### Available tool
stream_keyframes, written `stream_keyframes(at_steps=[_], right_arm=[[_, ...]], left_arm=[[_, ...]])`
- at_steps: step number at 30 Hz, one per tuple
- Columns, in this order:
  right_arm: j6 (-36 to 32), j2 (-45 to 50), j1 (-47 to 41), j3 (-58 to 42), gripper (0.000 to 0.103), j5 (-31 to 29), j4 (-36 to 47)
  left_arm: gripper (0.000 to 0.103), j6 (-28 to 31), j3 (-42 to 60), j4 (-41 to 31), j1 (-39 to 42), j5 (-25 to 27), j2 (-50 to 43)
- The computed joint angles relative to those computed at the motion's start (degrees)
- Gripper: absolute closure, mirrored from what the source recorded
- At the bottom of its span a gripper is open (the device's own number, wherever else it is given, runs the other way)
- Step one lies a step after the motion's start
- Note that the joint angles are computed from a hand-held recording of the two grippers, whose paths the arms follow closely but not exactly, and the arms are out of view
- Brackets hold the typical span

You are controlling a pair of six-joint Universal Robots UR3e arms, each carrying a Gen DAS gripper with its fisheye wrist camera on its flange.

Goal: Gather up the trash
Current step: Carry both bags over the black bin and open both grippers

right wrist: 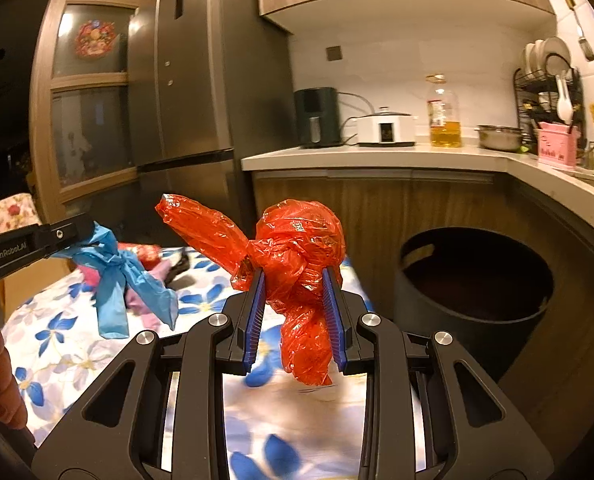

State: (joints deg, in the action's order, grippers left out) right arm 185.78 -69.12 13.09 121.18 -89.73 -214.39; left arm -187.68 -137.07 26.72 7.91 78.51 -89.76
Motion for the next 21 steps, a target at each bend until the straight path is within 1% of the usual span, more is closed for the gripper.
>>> stream_keyframes(at_steps=[5, 10, 14, 21], right_arm=[[-0.3, -2.3, -4.2, 2.4, 0.075, 0.4, -1.0], [-0.5, -4.4, -9.7, 4.4, 0.075, 1.2, -2.1], [-0.4, -5.8, -14.6, 5.6, 0.075, 2.5, -2.2], [-0.4, -6.0, -20.1, 5.7, 0.075, 3.3, -2.1]], left_arm=[[0.103, -0.5, 8.5, -0.6, -7.6, 3.4, -6.8], [0.103, -0.4, 17.0, -2.4, -13.0, 4.9, -12.5], [0.103, -0.3, 24.2, -4.5, -17.0, 5.7, -16.8], [0.103, 0.5, 37.9, -9.2, -22.8, 5.7, -24.2]])
